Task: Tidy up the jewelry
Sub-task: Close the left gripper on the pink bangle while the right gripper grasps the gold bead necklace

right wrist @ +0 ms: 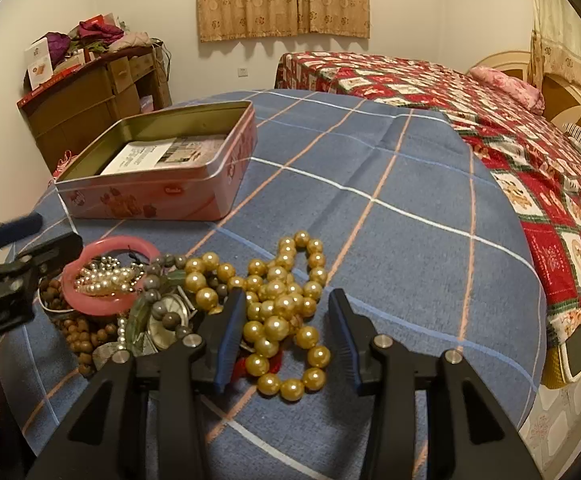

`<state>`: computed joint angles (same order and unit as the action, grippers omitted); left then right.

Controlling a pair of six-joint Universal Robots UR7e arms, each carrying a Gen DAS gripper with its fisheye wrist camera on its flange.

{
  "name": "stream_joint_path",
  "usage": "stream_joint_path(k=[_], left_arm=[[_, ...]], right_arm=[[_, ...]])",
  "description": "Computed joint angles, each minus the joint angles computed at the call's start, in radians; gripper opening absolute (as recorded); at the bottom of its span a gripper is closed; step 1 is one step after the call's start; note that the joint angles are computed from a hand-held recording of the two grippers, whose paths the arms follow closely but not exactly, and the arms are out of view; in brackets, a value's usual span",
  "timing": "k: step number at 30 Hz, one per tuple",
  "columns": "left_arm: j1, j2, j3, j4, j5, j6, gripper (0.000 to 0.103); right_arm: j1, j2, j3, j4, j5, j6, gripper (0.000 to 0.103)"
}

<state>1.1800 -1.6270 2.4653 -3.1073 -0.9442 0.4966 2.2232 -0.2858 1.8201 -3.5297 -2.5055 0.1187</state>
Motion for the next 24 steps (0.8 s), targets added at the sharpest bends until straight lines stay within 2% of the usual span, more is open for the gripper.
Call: stream_joint_path(k=[2, 4, 6, 7, 11, 15, 16, 17, 18, 19, 20, 24], left_arm=[[-0.012, 0.020, -0.004, 0.003, 0.038, 0.004, 0.077], [-0.007, 0.040, -0.012, 0.012, 0.042, 0.013, 0.073], [0.010, 0.062, -0.037, 0.062, 0.036, 0.000, 0.047], [0.019, 0.067, -0.049, 0.091, 0.024, -0.010, 0.044], [0.015, 0.075, -0.070, 0.168, 0.012, -0.001, 0.041], [0.020, 0.068, -0.072, 0.189, 0.001, -0.005, 0.039], [0.024, 0.063, -0.071, 0.192, -0.012, -0.008, 0.033], [0.021, 0.062, -0.065, 0.181, -0.007, -0.002, 0.018], [0.013, 0.064, -0.053, 0.152, 0.013, 0.017, 0.012], [0.013, 0.064, -0.051, 0.149, 0.011, 0.019, 0.013], [0.019, 0.053, -0.051, 0.154, -0.007, 0.011, 0.012], [0.033, 0.029, -0.052, 0.147, -0.044, -0.007, 0.010]], right_arm=[[0.000, 0.000, 0.000, 0.000, 0.000, -0.001, 0.047], [0.000, -0.001, 0.001, 0.002, 0.002, -0.001, 0.047], [0.000, -0.001, 0.002, 0.001, 0.002, -0.002, 0.047], [0.000, -0.001, 0.001, 0.002, 0.000, -0.002, 0.047], [0.002, 0.001, -0.005, 0.016, -0.007, -0.008, 0.047], [0.002, 0.001, -0.008, 0.030, -0.008, -0.007, 0.047], [0.002, 0.001, -0.008, 0.031, -0.007, -0.009, 0.047], [0.001, 0.001, -0.009, 0.036, -0.007, -0.011, 0.047], [0.001, 0.001, -0.008, 0.041, -0.002, -0.015, 0.038], [0.002, 0.003, -0.010, 0.039, -0.003, -0.023, 0.034], [0.005, 0.008, -0.014, 0.036, -0.008, -0.031, 0.025], [0.011, 0.014, -0.011, -0.007, 0.001, -0.052, 0.021]])
